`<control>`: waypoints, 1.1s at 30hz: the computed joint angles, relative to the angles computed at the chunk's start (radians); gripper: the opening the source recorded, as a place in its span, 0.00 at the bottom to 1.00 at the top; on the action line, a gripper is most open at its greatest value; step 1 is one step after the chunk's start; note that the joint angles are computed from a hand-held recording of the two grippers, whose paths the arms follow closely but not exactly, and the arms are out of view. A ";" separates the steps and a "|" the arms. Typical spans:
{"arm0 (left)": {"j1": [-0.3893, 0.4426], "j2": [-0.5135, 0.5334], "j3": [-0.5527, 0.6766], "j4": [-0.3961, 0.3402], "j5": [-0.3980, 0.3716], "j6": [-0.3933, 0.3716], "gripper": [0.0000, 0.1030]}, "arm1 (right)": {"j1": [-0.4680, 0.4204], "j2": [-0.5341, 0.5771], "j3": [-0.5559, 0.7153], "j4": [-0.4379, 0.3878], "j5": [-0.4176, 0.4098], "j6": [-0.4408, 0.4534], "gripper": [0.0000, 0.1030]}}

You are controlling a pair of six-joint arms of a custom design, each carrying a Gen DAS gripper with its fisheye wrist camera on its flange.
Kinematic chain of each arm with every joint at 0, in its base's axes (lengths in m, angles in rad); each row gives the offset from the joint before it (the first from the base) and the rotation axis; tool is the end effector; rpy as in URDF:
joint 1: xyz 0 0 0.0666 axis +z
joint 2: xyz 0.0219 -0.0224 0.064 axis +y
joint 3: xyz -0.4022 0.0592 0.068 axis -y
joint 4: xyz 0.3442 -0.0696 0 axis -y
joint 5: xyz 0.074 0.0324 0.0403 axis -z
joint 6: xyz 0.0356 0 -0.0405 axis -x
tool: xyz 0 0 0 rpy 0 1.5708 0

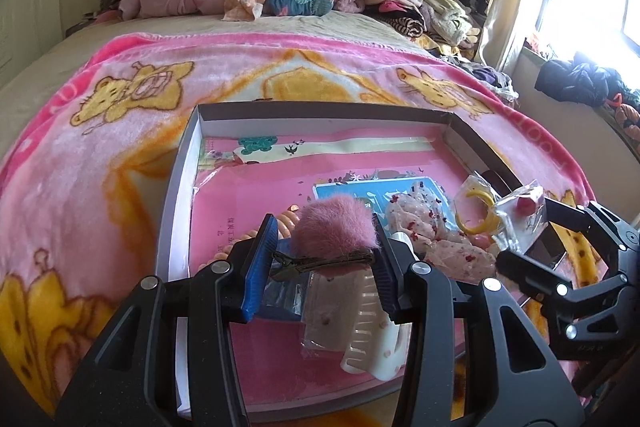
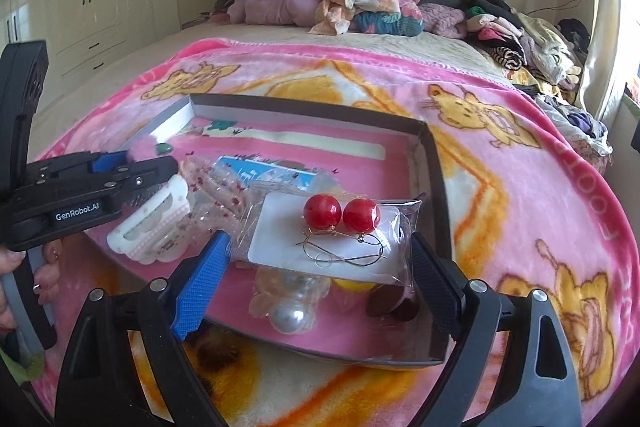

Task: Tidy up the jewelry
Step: 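Lower the pink clip into the tray with the left tool while the right tool withdraws, then open the left tool to release the pink clip and withdraw both tools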

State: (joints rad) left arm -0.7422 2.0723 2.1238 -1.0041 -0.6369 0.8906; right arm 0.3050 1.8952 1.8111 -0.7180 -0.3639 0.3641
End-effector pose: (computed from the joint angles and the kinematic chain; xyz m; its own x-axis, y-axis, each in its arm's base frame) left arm 0.5137 -0.4429 0.3846 -0.6027 -0.2953 -0.7413 -0.2849 0.9474 -0.1458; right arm 0.5991 0.2015 0.3840 -0.4567 -0.4927 -0.7407 -0.7269 0.6866 -0.0085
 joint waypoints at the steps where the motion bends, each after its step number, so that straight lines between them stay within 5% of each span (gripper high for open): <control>1: 0.001 0.001 0.001 0.001 0.001 -0.002 0.35 | 0.001 -0.001 -0.003 -0.001 -0.002 0.001 0.85; 14: -0.001 0.003 0.004 0.001 0.000 0.000 0.38 | -0.003 -0.046 -0.085 0.021 -0.039 -0.005 0.89; 33: -0.035 0.006 0.063 -0.040 -0.054 0.005 0.76 | -0.035 -0.140 -0.185 0.073 -0.051 -0.024 0.93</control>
